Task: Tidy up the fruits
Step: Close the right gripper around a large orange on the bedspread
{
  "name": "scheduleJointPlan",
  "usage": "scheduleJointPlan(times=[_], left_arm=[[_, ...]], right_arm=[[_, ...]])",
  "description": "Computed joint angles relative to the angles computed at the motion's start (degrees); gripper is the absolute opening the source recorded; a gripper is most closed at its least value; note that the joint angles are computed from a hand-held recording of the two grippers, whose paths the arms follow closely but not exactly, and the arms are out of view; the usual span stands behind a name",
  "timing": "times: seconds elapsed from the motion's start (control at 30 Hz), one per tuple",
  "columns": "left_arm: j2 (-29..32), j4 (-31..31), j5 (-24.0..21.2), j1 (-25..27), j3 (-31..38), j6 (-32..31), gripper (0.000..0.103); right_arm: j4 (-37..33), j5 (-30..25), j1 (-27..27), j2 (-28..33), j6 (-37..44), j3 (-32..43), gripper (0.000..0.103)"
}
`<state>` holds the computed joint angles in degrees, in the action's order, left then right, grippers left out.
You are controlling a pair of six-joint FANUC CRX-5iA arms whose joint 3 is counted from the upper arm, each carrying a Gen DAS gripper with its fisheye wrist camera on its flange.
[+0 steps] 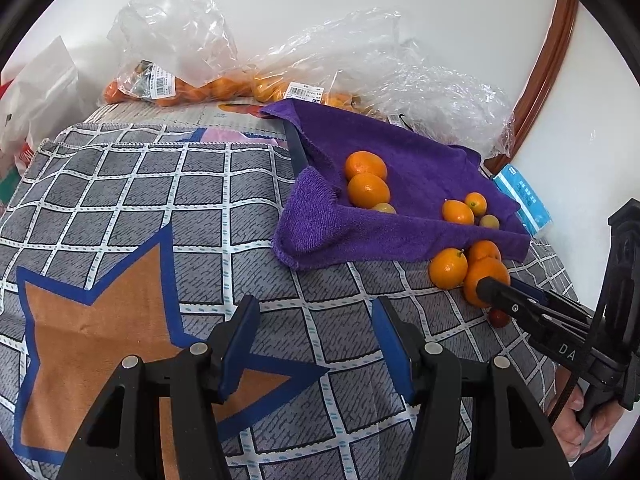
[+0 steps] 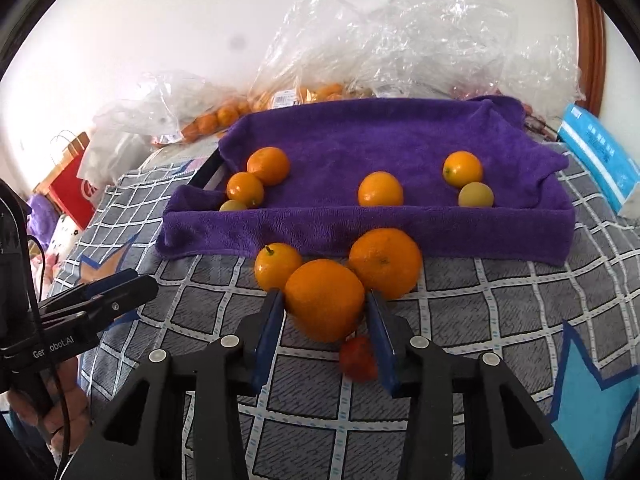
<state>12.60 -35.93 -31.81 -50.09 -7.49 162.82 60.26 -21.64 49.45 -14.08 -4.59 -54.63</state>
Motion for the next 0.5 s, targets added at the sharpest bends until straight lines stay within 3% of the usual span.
scheduleJointPlan(times=[0.3, 0.5], left_arm=[[0.0, 0.2, -0.1, 0.0, 0.0, -0.3, 0.056], [0.5, 0.3, -1.7, -0.4, 0.8, -1.1, 0.056]], right_arm=[[5.4, 0.3, -0.3, -4.3, -5.7, -2.3, 0.042], [9.9, -4.6, 0.3, -9.8, -10.7, -5.1, 0.042]])
